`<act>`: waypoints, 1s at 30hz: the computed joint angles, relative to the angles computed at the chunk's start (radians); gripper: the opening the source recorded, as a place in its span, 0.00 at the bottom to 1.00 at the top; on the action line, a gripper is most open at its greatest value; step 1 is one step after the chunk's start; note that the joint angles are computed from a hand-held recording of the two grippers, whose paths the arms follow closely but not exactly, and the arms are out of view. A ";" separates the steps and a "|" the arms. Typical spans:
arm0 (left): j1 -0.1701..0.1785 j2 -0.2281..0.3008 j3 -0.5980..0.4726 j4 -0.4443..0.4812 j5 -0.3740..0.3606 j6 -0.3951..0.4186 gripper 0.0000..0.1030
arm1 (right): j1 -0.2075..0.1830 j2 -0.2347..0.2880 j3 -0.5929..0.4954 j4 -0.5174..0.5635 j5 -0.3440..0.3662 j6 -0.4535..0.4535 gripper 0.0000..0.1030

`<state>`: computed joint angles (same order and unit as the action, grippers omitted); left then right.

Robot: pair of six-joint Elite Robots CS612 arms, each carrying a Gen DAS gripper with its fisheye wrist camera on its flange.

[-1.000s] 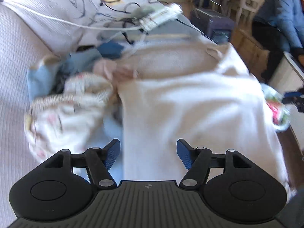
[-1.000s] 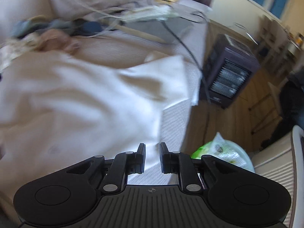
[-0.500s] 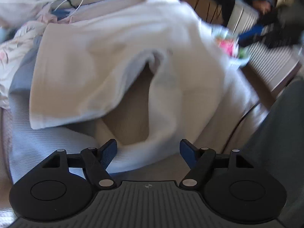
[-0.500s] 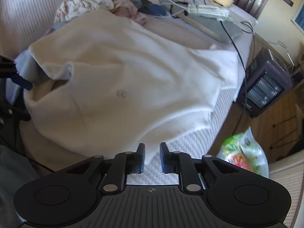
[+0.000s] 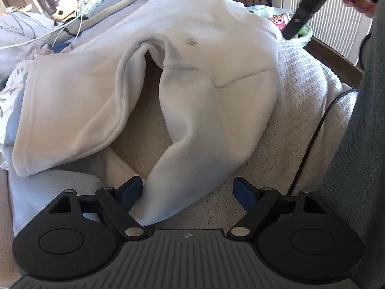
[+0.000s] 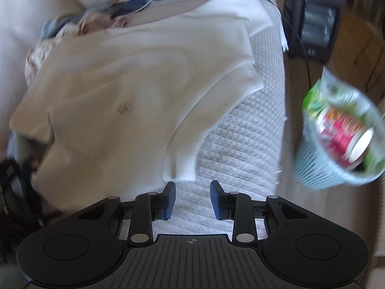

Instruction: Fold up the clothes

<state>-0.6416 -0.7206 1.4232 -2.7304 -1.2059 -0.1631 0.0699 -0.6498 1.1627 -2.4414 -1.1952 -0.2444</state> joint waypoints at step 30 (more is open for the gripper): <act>0.036 -0.057 -0.048 0.046 -0.436 -0.109 0.20 | 0.002 -0.063 0.116 -0.219 -0.201 0.141 0.07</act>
